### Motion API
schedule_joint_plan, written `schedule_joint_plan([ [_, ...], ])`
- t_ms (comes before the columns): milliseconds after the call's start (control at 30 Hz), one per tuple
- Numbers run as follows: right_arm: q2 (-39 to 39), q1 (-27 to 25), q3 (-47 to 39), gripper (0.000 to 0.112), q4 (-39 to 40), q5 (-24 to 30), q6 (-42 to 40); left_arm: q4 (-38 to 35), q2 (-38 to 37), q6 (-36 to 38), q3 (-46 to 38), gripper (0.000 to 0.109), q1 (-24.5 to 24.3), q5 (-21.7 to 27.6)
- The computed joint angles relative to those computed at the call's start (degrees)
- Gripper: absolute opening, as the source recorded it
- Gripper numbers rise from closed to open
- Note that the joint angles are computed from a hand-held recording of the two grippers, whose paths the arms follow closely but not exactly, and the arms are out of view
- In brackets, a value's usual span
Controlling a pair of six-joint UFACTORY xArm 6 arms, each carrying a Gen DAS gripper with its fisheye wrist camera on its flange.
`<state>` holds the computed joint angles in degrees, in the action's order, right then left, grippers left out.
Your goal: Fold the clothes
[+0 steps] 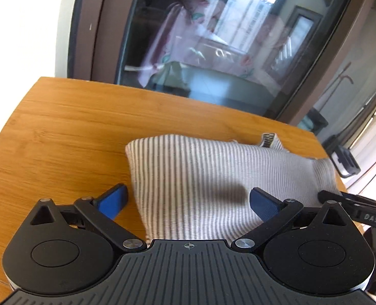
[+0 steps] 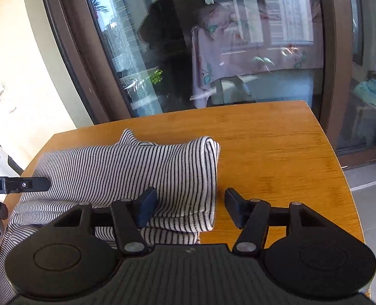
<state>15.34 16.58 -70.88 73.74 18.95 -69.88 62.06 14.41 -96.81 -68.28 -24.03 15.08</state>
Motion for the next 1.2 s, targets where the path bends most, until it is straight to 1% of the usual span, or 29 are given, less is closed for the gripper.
schedule_joint_plan([
  [33,-0.23,0.22,-0.36,0.059,1.17,-0.56,-1.77,1.34,-0.65,-1.35,0.83,0.103,0.26,-0.82],
  [133,-0.35,0.44,-2.77,0.057,2.22,0.6,-3.52,5.02,-2.62,-6.44,2.91,0.103,1.74,-4.39],
  [200,0.48,1.18,-5.08,0.055,-0.21,2.25,-2.76,6.05,-3.29,-8.33,3.23,0.103,2.45,-5.03],
  [267,2.56,2.57,-8.4,0.054,-5.1,3.56,0.93,7.61,-3.81,-10.28,3.35,0.103,2.62,-4.64],
  [300,3.73,3.13,-9.89,0.053,-6.86,3.98,2.33,8.09,-4.22,-10.33,3.49,0.103,2.15,-3.61],
  [400,9.88,5.5,-16.9,0.049,-15.15,3.46,9.89,8.82,-5.6,-8.88,3.98,0.103,-0.11,0.65],
  [467,14.61,6.63,-21.75,0.046,-21.7,2.01,16.33,9.43,-7.13,-8.66,5.05,0.103,-1.19,1.65],
  [500,16.85,6.54,-24.27,0.043,-25.67,3.32,20.83,9.72,-7.95,-8.59,5.65,0.103,-1.71,1.98],
  [533,19.12,6.41,-26.95,0.031,-29.11,4.94,24.8,9.98,-8.77,-8.49,6.23,0.103,-2.23,2.32],
  [567,20.78,6.14,-28.84,0.018,-30.17,7.3,26.37,10.2,-9.58,-8.36,6.81,0.103,-2.76,2.67],
  [600,20.97,6.33,-28.7,0.016,-29.31,7.25,25.54,11.04,-10.82,-9.01,7.86,0.103,-3.05,2.83],
  [633,20.36,6.65,-27.72,0.009,-28.3,6.67,23.24,12.13,-12.26,-10.0,9.13,0.103,-3.24,2.91],
  [700,18.06,7.04,-25.04,0.006,-25.97,5.5,20.87,13.47,-14.16,-11.58,11.04,0.103,-2.91,1.93],
  [767,13.47,6.91,-21.3,0.005,-17.58,4.83,13.36,13.96,-15.05,-13.02,12.11,0.103,-2.49,1.75],
  [833,7.02,5.6,-16.49,0.005,-8.32,7.65,5.87,14.38,-15.8,-14.96,12.97,0.103,-1.99,1.88],
  [900,-1.87,3.49,-8.89,0.005,-1.94,12.59,-1.31,15.35,-16.76,-18.43,13.67,0.103,-1.27,2.01],
  [967,-10.03,1.33,-0.58,0.005,-0.73,17.16,-5.09,19.25,-18.11,-24.06,14.17,0.103,-0.61,1.58],
  [1067,-19.18,-1.29,10.51,0.005,-2.92,22.24,-5.77,25.0,-19.55,-30.23,13.73,0.103,-0.36,1.06],
  [1133,-23.47,-2.65,16.57,0.005,-5.07,24.97,-4.92,27.93,-19.88,-31.94,12.82,0.103,-0.84,0.84],
  [1200,-26.36,-2.78,21.42,0.005,-6.44,25.07,-4.26,29.99,-19.65,-32.48,11.71,0.103,-1.58,0.21],
])
